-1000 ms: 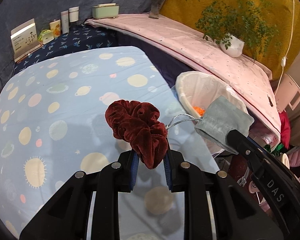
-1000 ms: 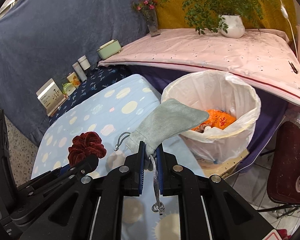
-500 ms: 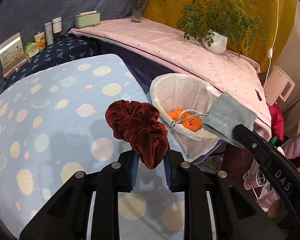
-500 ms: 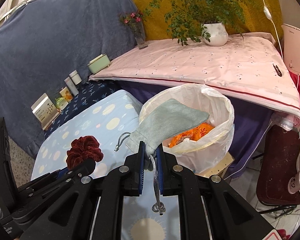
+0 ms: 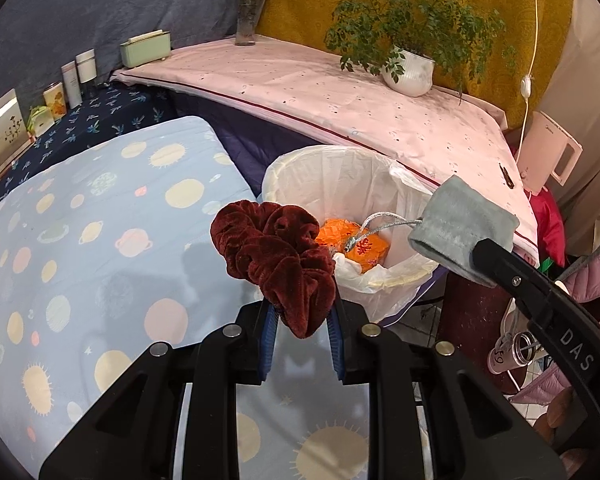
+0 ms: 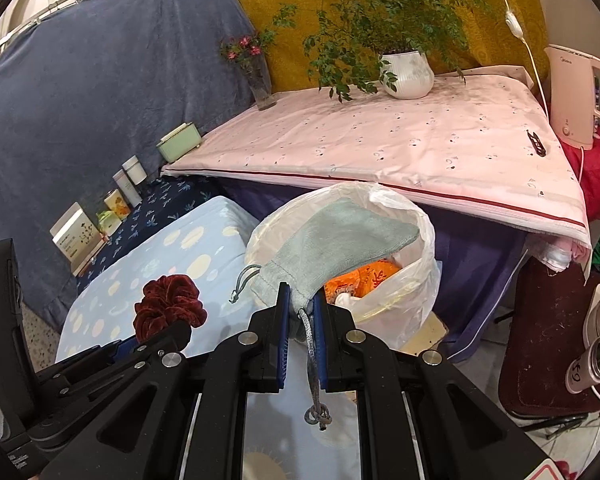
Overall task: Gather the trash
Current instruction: 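Carry the dark red scrunchie and grey pouch over the trash bin, then open both tools to drop the scrunchie and pouch into the bin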
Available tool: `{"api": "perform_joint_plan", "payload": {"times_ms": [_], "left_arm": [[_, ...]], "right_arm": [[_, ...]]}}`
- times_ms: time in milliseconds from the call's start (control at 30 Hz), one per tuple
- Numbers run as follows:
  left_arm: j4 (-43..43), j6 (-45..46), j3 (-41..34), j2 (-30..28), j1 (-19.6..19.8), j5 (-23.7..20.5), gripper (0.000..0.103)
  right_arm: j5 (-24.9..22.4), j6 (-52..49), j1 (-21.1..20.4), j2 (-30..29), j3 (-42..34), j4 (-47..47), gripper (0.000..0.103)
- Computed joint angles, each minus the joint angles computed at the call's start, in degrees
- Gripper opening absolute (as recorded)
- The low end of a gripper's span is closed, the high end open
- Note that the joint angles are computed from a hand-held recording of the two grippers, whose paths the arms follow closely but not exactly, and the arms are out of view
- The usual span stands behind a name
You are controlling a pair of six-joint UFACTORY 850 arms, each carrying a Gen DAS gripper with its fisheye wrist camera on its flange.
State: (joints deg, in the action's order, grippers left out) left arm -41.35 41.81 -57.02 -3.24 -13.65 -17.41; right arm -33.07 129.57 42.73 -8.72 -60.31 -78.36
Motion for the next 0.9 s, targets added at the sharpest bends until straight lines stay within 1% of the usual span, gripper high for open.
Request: {"api": "perform_joint_plan", "payload": {"times_ms": [300,400,500,600,733,800,867,900], "left_arm": [[2.0,-1.3,-2.8,-3.3,-1.4,-0.7,0.022],[1.2,-0.3,-4.0,-4.5,-1.8,-1.1,0.022],[0.1,0.7,-6.1,-6.4,-2.1,-1.9,0.022],[0.8,0.1,-8.4,-8.5,-2.8,-2.4,0.023],[-0.3,0.3,-11.7,-11.5,-3.4,-3.7,0.026],[-0.2,-0.2,-13.0,-12.8,-3.7,-3.7,0.034],[0.1,-0.6,-13.6,-13.5,-4.1,-2.3,0.05],[0.3,-0.7,-13.6,-13.6,-4.3,-1.3,0.054]], "right_arm": [[0.3,1.1,-1.7,0.2,1.1,-0.9,0.011],[0.4,1.5,-2.5,0.3,1.5,-1.0,0.011],[0.7,1.3,-3.7,0.1,1.4,-0.9,0.011],[1.1,0.9,-4.8,-0.4,1.0,-1.0,0.011],[1.7,-0.1,-5.9,-1.5,0.0,-1.1,0.011],[2.0,-0.8,-6.3,-2.1,-0.7,-0.8,0.011],[2.5,-1.5,-6.9,-2.9,-1.4,-0.6,0.011],[2.6,-1.9,-7.1,-3.3,-1.8,-0.5,0.011]]}}
